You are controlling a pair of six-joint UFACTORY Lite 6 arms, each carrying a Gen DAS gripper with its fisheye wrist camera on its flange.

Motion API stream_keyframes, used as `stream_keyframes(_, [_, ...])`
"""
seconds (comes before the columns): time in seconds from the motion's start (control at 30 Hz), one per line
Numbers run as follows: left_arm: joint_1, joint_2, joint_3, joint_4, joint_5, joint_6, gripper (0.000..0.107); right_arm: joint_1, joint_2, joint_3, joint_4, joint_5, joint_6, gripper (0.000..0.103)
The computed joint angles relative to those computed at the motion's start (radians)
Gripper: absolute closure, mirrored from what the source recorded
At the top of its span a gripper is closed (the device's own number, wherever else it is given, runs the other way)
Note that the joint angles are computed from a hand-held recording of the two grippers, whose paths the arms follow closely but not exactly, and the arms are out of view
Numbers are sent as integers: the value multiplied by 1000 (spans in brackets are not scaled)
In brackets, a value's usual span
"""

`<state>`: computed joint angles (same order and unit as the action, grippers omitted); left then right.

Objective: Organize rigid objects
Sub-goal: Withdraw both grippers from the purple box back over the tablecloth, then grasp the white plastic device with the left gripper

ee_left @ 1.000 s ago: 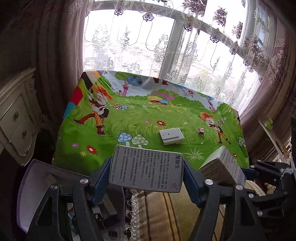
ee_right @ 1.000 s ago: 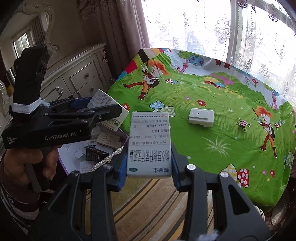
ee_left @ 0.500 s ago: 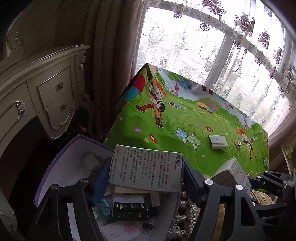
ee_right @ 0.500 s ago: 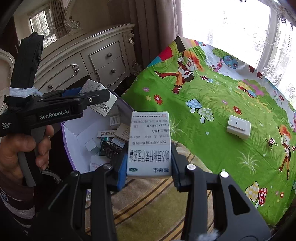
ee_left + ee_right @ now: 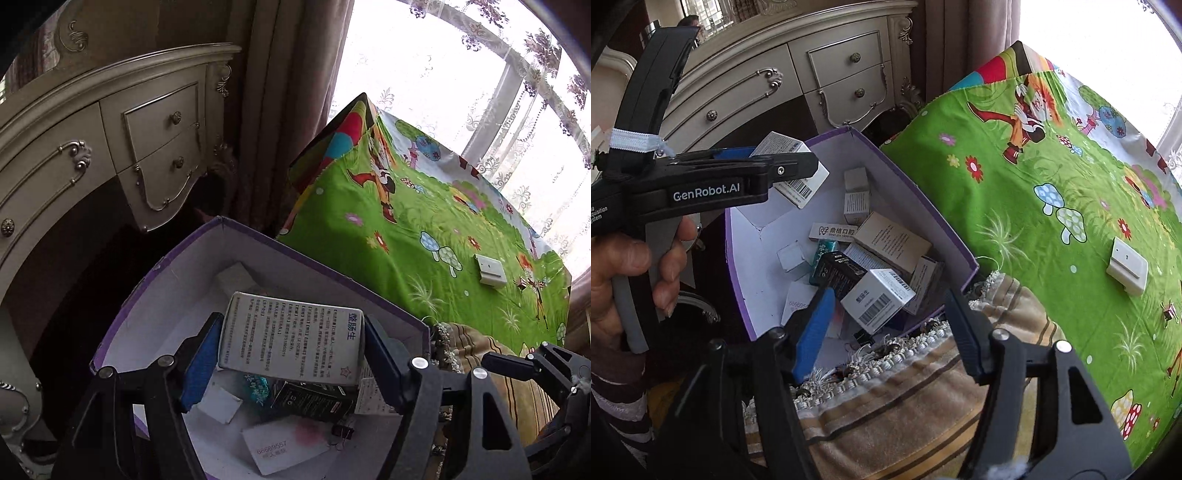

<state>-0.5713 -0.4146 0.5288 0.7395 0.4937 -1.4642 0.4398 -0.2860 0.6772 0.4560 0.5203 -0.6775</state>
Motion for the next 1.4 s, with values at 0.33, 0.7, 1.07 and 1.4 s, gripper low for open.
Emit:
stream_keyframes(0.33, [-32,59,38,1,-27,-17,25,-180,-70,-44,65,51,-119,24])
stream_keyframes(0.7, [-144,305,244,13,-46,-28,25,-550,-31,-15,204,148,-395,24])
stream_keyframes(1.07, [-219,619,624,-104,-40,145,25,-861,199,158,280,167,-571,24])
stream_keyframes(1.4, [-264,1026,1194,-397,60,497,22,-1056,492,447,289,137,-557,23])
